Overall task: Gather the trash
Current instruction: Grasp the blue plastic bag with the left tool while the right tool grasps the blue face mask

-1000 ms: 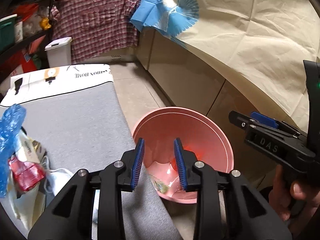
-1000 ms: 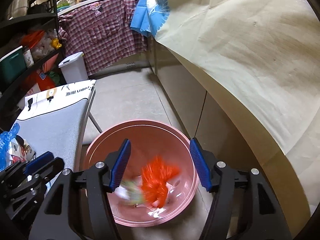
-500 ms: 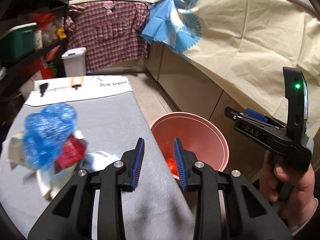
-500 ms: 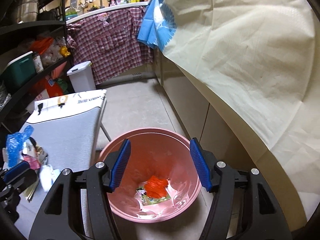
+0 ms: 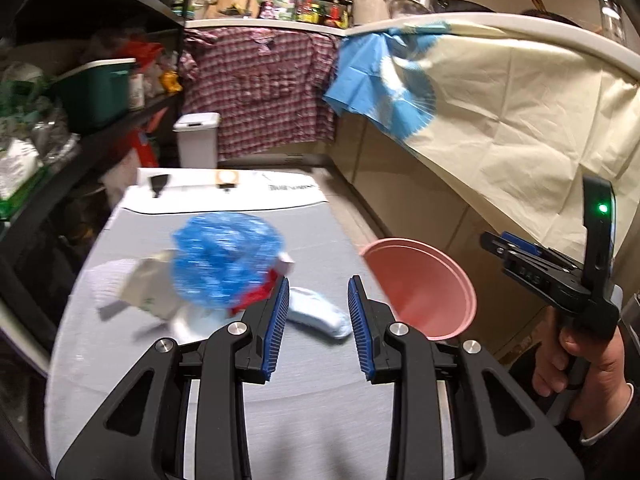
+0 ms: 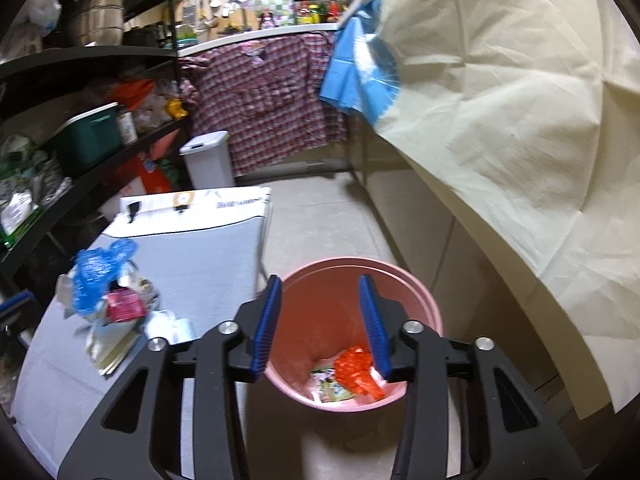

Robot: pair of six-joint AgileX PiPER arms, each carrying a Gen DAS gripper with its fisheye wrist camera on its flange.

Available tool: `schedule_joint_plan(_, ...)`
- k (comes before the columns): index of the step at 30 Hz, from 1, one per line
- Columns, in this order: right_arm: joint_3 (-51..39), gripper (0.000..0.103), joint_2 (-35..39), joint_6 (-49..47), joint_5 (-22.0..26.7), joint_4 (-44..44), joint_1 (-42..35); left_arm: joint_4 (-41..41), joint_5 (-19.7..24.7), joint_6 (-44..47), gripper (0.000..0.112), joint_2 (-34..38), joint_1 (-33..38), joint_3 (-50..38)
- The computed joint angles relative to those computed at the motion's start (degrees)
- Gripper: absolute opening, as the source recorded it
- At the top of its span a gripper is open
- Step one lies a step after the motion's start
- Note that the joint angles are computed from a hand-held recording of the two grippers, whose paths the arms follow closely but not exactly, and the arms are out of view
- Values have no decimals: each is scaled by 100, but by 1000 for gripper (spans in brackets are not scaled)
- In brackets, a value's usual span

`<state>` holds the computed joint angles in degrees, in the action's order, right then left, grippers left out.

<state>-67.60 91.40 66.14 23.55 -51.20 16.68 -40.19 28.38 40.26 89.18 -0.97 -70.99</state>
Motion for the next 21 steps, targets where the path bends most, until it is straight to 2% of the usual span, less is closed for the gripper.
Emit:
schedule_joint_plan(6, -320, 31, 252, -456, -101, 578, 345, 2, 348, 179, 30, 218, 616, -502)
schedule_joint_plan(10, -665, 31, 599, -914, -212, 1148, 554, -231, 281, 268, 30, 515, 796, -812)
schedule_joint_plan(14, -958, 32, 963, -1081, -205, 1315, 743, -577, 99, 351, 30, 753, 873, -773)
schedule_joint_plan(18, -1339, 32, 1413, -1763, -208, 2047, 746, -726, 53, 335, 30, 1074, 909, -861)
schedule_joint_plan(21, -1643, 36, 1785, -2147, -163, 2441, 764, -859, -18, 506, 33, 1283, 891, -987)
